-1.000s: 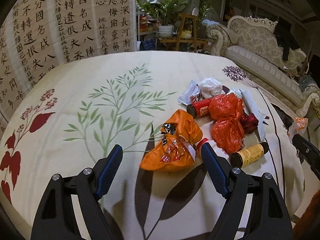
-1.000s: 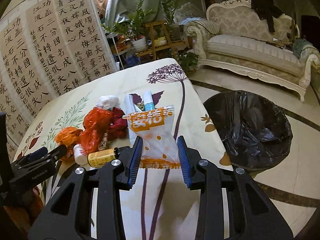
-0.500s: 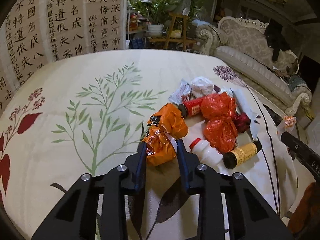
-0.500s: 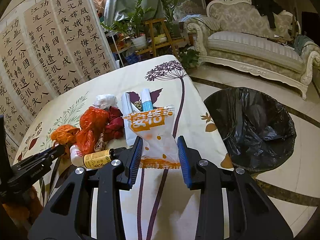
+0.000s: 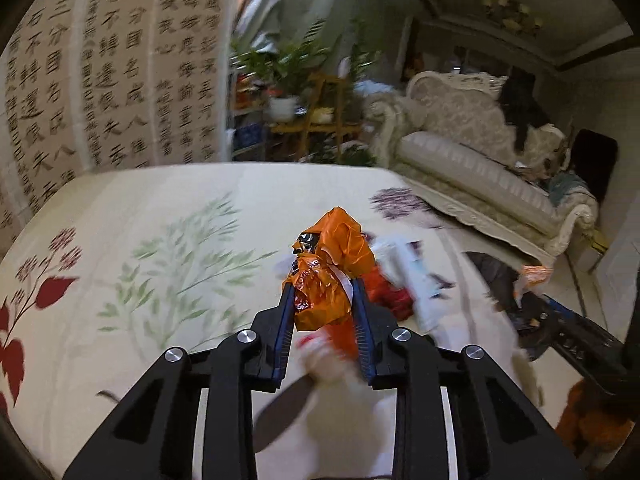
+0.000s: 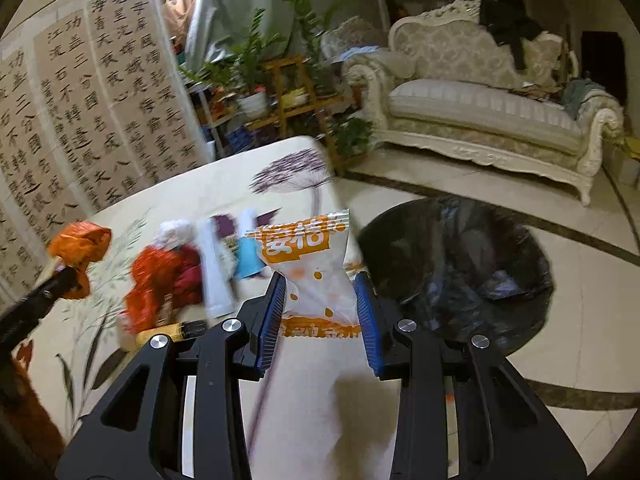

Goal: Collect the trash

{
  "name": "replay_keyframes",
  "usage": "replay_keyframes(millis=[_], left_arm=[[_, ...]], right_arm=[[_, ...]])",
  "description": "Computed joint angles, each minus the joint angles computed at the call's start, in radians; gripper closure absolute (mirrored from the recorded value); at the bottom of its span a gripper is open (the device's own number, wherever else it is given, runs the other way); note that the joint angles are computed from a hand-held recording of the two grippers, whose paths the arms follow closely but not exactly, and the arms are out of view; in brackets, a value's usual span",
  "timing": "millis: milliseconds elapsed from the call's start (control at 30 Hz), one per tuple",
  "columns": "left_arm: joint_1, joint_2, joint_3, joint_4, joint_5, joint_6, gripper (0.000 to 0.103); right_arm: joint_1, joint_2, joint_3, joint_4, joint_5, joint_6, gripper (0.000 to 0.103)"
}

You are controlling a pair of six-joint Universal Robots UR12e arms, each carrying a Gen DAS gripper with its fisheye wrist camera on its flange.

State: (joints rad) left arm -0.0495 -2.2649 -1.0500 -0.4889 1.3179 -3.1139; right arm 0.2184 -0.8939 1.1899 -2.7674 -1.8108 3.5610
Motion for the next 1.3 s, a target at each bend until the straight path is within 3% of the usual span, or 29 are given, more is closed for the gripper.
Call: replay_keyframes(millis=[267,400,900,1167,1300], left_arm=[[-0.048,-0.053,0.086,-0.038,-0.094,0.069,0.074],[-0.077,-0.094,0.148,-0.084,-0.107,0.106,0.074],[-0.150,-0.197,0.321,-0.209,-0.043,0.182,0.073],[-0.167,-0.242,0.395,-0.255,-0.020,0.212,0.073],[-0.172,-0.260,0.426,-0.283,-0.009,0.219,0.067]], right_arm=[[-0.036,-0.018,0.037,0.006,-0.075,0.023,0.068],[-0.054,-0.017,0.042,0.019,-0.092,0.042,0.068],[-0.103,0.000,0.035,0.036,-0.083,0.047,0.068],[-0.114,0.012,0.025,0.059,-0.067,0.062,0.067],[-0.119,0.014,0.024,0.063,-0.048,0.075,0.062]])
